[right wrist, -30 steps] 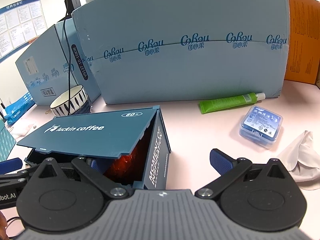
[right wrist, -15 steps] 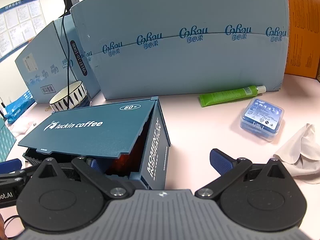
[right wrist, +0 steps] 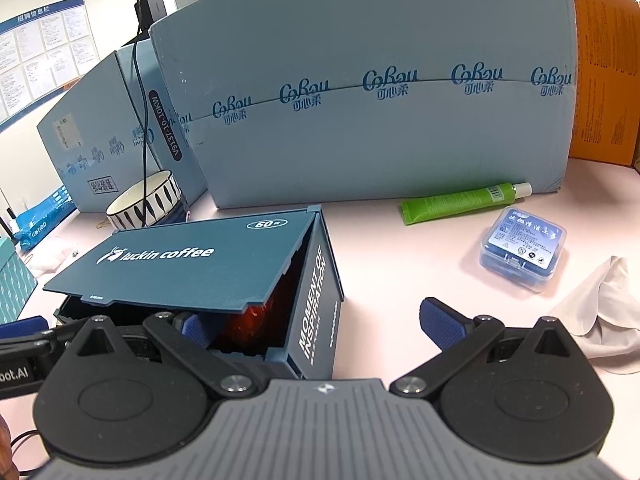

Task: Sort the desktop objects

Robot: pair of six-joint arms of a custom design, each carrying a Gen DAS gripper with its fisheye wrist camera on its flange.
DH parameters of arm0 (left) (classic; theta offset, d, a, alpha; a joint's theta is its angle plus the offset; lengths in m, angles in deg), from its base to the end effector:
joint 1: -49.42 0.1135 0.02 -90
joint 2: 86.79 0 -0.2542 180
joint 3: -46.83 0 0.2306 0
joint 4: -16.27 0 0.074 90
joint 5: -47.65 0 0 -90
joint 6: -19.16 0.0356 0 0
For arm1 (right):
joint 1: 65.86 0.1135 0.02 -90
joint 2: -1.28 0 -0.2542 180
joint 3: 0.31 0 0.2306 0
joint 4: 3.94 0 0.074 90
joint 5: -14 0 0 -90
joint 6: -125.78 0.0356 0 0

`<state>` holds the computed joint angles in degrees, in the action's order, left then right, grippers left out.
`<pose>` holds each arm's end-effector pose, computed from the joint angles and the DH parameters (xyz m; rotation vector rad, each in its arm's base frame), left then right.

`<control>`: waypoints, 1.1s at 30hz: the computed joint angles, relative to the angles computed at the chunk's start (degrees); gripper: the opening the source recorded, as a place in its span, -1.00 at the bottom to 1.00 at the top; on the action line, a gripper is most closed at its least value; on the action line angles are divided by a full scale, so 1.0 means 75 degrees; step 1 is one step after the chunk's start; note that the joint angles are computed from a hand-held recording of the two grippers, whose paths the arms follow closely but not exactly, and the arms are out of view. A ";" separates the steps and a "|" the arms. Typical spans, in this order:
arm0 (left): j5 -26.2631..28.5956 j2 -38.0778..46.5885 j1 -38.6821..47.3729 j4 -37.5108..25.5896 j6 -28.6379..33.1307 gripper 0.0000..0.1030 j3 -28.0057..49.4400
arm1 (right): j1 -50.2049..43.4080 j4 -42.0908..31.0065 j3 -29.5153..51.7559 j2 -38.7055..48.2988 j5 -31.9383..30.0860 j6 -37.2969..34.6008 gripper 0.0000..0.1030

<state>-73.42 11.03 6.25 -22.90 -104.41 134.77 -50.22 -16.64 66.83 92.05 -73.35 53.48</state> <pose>0.2680 -0.2262 0.2468 -0.0447 2.2741 -0.0313 0.3114 0.0855 0.2103 0.0658 2.2166 0.2727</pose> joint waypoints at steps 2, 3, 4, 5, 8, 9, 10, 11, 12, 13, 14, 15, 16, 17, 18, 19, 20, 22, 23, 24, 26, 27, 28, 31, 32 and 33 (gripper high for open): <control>-0.0032 -0.0011 -0.0010 -0.0031 -0.0045 0.81 -0.0007 | 0.0011 0.0028 -0.0035 -0.0026 -0.0006 0.0031 1.00; -0.0080 -0.0020 -0.0038 -0.0025 -0.0036 0.81 -0.0027 | 0.0016 0.0026 -0.0050 -0.0041 -0.0014 0.0034 1.00; -0.0123 -0.0051 -0.0081 0.0020 -0.0012 0.81 -0.0083 | 0.0026 0.0031 -0.0073 -0.0062 -0.0019 0.0032 1.00; -0.0165 -0.0084 -0.0123 0.0067 0.0014 0.81 -0.0141 | 0.0042 0.0101 -0.0159 -0.0124 -0.0014 0.0028 1.00; -0.0289 -0.0191 -0.0317 0.0211 -0.0010 0.81 -0.0392 | 0.0077 0.0455 -0.0547 -0.0341 -0.0010 0.0075 1.00; -0.0334 -0.0206 -0.0391 0.0241 -0.0047 0.81 -0.0469 | 0.0052 0.0611 -0.0700 -0.0418 -0.0065 0.0177 1.00; -0.0331 -0.0156 -0.0442 0.0162 -0.0117 0.81 -0.0460 | 0.0027 0.0767 -0.0852 -0.0494 -0.0119 0.0280 1.00; -0.0322 -0.0097 -0.0491 0.0072 -0.0190 0.81 -0.0440 | -0.0001 0.0901 -0.0984 -0.0561 -0.0176 0.0367 1.00; -0.0283 -0.0021 -0.0512 -0.0029 -0.0242 0.81 -0.0383 | -0.0034 0.0965 -0.1050 -0.0601 -0.0238 0.0400 1.00; -0.0224 0.0045 -0.0525 -0.0108 -0.0283 0.81 -0.0342 | -0.0056 0.1020 -0.1109 -0.0641 -0.0272 0.0419 1.00; -0.0171 0.0092 -0.0539 -0.0154 -0.0317 0.81 -0.0322 | -0.0064 0.1069 -0.1169 -0.0689 -0.0277 0.0432 1.00; -0.0149 0.0128 -0.0564 -0.0192 -0.0346 0.81 -0.0308 | -0.0070 0.1146 -0.1250 -0.0744 -0.0279 0.0447 1.00; -0.0182 0.0168 -0.0603 -0.0235 -0.0365 0.81 -0.0288 | -0.0075 0.1210 -0.1326 -0.0798 -0.0288 0.0460 1.00; -0.0247 0.0214 -0.0644 -0.0297 -0.0368 0.81 -0.0253 | -0.0081 0.1232 -0.1382 -0.0848 -0.0323 0.0462 1.00; -0.0314 0.0271 -0.0684 -0.0357 -0.0362 0.81 -0.0203 | -0.0087 0.1253 -0.1437 -0.0899 -0.0358 0.0465 1.00; -0.0348 0.0307 -0.0716 -0.0384 -0.0373 0.81 -0.0186 | -0.0087 0.1271 -0.1490 -0.0948 -0.0388 0.0457 1.00; -0.0379 0.0341 -0.0747 -0.0408 -0.0386 0.82 -0.0173 | -0.0069 0.1274 -0.1528 -0.0984 -0.0400 0.0414 1.00; -0.0339 0.0395 -0.0768 -0.0447 -0.0435 0.81 -0.0157 | -0.0042 0.1228 -0.1576 -0.1023 -0.0438 0.0318 1.00; -0.0319 0.0418 -0.0777 -0.0459 -0.0453 0.82 -0.0155 | -0.0028 0.1162 -0.1571 -0.1023 -0.0431 0.0294 1.00; -0.0315 0.0444 -0.0792 -0.0476 -0.0459 0.82 -0.0149 | -0.0034 0.1151 -0.1597 -0.1036 -0.0461 0.0299 1.00; -0.0294 0.0491 -0.0816 -0.0510 -0.0471 0.82 -0.0137 | -0.0070 0.1126 -0.1644 -0.1060 -0.0560 0.0314 1.00; -0.0277 0.0508 -0.0828 -0.0533 -0.0499 0.82 -0.0130 | -0.0075 0.1084 -0.1653 -0.1073 -0.0558 0.0299 1.00; -0.0279 0.0527 -0.0841 -0.0556 -0.0526 0.82 -0.0125 | -0.0078 0.1056 -0.1666 -0.1088 -0.0547 0.0283 1.00; -0.0358 0.0628 -0.0900 -0.0738 -0.0633 0.81 -0.0023 | -0.0113 0.1029 -0.1751 -0.1156 -0.0576 0.0286 1.00; -0.0402 0.0664 -0.0926 -0.0810 -0.0659 0.82 0.0026 | -0.0126 0.1008 -0.1766 -0.1176 -0.0595 0.0290 1.00; -0.0451 0.0692 -0.0955 -0.0871 -0.0683 0.82 0.0067 | -0.0137 0.0996 -0.1792 -0.1211 -0.0609 0.0287 1.00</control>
